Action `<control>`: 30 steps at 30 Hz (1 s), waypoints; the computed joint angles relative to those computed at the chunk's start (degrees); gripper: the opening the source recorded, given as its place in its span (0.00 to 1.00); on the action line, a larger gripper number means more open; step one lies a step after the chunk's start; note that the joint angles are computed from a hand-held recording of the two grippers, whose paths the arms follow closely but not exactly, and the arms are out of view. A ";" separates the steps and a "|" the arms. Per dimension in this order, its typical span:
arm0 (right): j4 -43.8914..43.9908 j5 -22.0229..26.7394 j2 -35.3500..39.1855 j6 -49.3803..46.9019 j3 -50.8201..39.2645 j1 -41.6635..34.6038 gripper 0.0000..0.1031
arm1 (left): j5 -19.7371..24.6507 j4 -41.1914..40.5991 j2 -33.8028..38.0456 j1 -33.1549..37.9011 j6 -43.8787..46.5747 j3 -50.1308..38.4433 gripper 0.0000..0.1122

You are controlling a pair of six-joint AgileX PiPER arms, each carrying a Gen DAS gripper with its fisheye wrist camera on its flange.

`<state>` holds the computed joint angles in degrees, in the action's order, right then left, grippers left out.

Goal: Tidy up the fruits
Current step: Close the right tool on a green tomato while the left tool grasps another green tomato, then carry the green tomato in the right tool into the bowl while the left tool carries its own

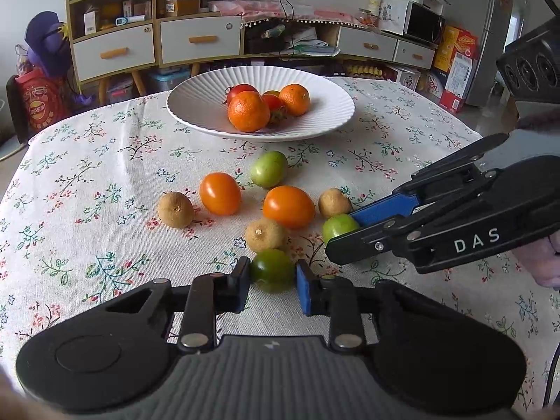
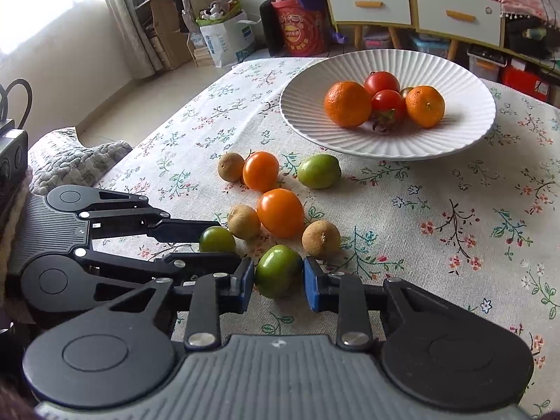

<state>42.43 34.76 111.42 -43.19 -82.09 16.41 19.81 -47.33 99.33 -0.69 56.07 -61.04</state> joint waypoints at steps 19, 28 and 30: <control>3.53 -0.34 -2.64 -3.11 0.47 -1.80 0.26 | 3.70 -0.38 -2.33 1.90 -1.93 -1.54 0.20; 5.57 -1.82 -2.77 -3.94 -0.96 -3.05 0.26 | 3.67 2.48 -1.79 0.25 -7.13 -5.37 0.20; 5.72 -2.27 -2.54 -3.57 -1.63 -3.42 0.26 | 3.81 4.36 -1.20 -0.30 -9.77 -6.92 0.20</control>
